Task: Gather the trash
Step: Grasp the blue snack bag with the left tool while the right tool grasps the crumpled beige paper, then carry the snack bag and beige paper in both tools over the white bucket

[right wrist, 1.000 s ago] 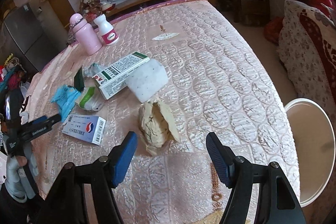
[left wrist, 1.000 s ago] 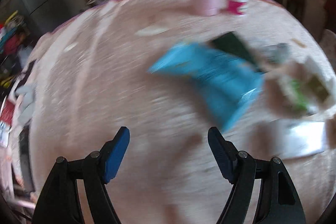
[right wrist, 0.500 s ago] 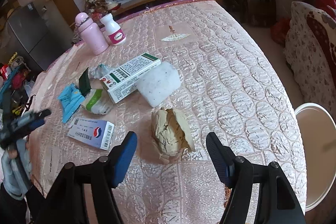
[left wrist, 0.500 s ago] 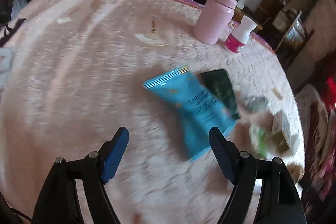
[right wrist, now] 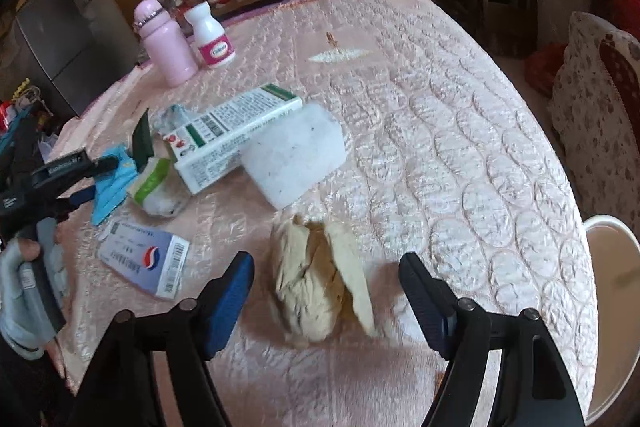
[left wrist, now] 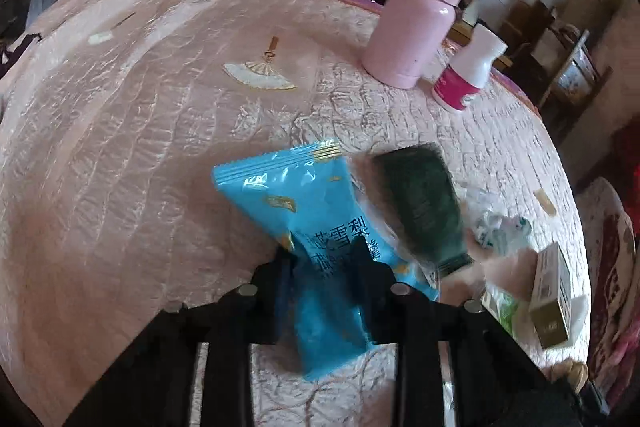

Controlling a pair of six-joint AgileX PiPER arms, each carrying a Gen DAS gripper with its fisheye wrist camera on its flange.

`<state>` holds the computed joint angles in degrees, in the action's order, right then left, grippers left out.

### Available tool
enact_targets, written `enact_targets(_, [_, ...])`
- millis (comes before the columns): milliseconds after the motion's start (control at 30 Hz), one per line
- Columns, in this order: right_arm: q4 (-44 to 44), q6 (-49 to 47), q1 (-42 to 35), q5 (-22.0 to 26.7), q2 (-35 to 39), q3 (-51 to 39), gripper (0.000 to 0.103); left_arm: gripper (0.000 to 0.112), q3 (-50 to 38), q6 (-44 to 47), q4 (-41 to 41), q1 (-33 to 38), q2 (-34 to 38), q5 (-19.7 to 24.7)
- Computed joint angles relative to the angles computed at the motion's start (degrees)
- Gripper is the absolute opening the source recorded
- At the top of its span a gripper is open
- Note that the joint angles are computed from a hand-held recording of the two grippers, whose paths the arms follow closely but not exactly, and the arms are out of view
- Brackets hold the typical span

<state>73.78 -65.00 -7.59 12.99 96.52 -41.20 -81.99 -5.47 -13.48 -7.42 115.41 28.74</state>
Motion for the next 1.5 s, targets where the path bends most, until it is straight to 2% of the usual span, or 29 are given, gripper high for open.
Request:
enact_targets(33, [1.66,-1.84,-0.33,0.71,-0.29,0.3,0.058,0.026,0.27,2.71,-2.5,0.78,-0.43,0.91])
enact_targets(67, [2.33,-2.81,-0.95,1.94,-0.58,0.52,0.033,0.025,0.72,4.8,-4.39,1.46,-1.04,1.65])
enact_targets(267, [8.78,-10.91,-3.24,4.55,-8.81,5.61,0.032,0.024,9.39,16.15,-9.76,3.64,-11.5,2.57])
enact_targets(400, [5.77,-8.66,-3.54,5.13,-13.89,7.42,0.032,0.024,13.15,20.56,-12.74,2.96,-17.72,3.89])
enact_targets(567, [1.71,-4.7,-6.02,7.2,-19.46,9.44,0.032,0.024,16.42,22.54,-14.9,-1.89,-22.92,3.9])
enact_targets(733, [-2.32,-1.9,-9.51,8.94,-23.67,11.44,0.032,0.024,18.16,19.23,-11.79,-10.76,-25.63,1.85])
enact_targets(900, [-5.4,-1.35,-15.55,11.39,-26.34,12.93,0.032,0.024,17.31,13.32,-6.79,-19.55,-25.04,0.2])
enact_targets(1133, [-6.4,-6.58,-29.72,18.0,-28.4,14.88,0.032,0.024,12.52,5.27,-0.66,-30.63,-20.38,-0.75])
enact_targets(1500, [-8.88,-15.08,-52.13,25.31,-24.84,13.71,0.032,0.024,-0.16,-2.34,5.0,-43.75,-9.51,0.66])
